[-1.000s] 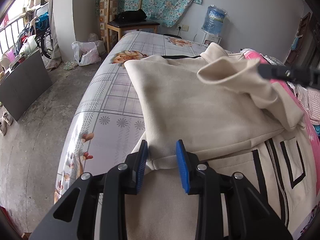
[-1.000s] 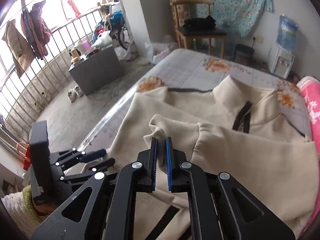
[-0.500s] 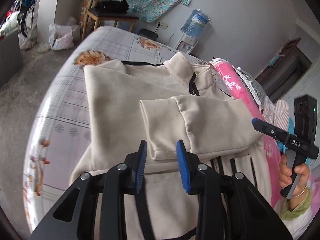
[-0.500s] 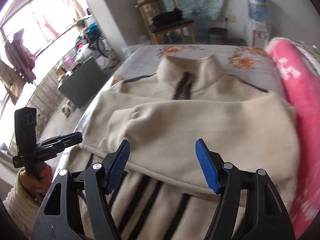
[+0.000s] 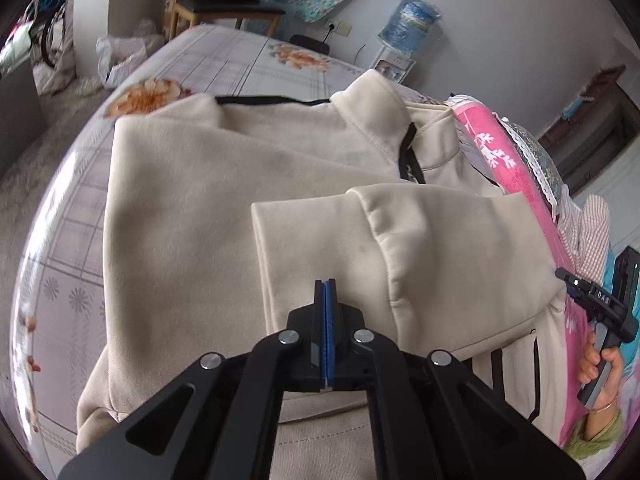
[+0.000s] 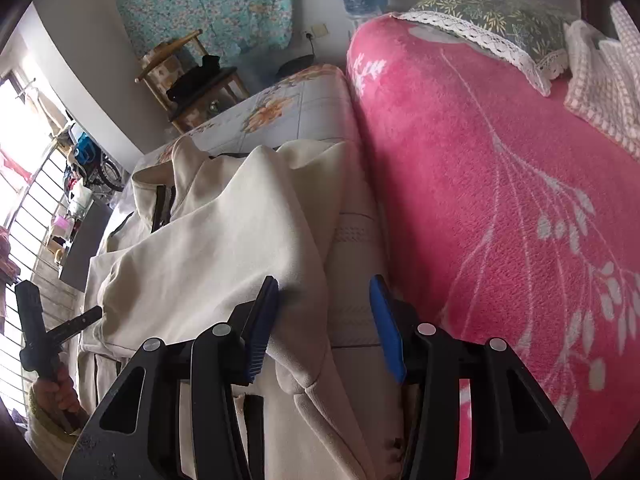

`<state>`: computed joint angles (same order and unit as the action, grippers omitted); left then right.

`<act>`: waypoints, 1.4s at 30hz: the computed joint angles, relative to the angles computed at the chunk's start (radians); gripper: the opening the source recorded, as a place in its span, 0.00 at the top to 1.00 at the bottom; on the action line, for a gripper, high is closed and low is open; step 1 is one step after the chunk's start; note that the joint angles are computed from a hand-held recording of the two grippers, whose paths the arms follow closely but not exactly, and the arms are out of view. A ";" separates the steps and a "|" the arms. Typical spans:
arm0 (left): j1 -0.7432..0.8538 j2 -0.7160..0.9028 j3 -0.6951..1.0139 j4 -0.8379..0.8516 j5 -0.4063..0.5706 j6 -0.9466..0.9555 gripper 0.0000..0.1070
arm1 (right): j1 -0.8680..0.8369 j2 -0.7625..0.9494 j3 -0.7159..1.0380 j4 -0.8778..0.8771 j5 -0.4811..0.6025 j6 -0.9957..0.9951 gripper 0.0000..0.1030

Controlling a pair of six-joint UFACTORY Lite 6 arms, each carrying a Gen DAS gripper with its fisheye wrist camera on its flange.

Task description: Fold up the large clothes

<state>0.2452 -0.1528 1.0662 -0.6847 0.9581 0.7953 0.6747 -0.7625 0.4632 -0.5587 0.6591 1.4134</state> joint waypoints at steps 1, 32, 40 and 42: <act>-0.001 -0.045 -0.006 -0.003 -0.012 0.022 1.00 | 0.005 0.002 0.002 -0.008 0.000 0.005 0.57; 0.138 0.241 0.189 -0.086 0.262 -0.153 0.67 | 0.118 0.204 0.107 -0.084 -0.056 0.054 0.35; 0.047 0.186 0.150 -0.001 0.117 -0.183 0.79 | 0.113 0.196 0.090 -0.099 -0.075 0.078 0.35; 0.001 0.148 0.120 0.041 0.066 -0.172 0.92 | 0.110 0.179 0.084 -0.098 -0.071 0.081 0.35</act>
<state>0.2463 -0.0049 1.1864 -0.6435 1.0242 0.6237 0.7852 -0.5834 0.5469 -0.6570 0.5880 1.4944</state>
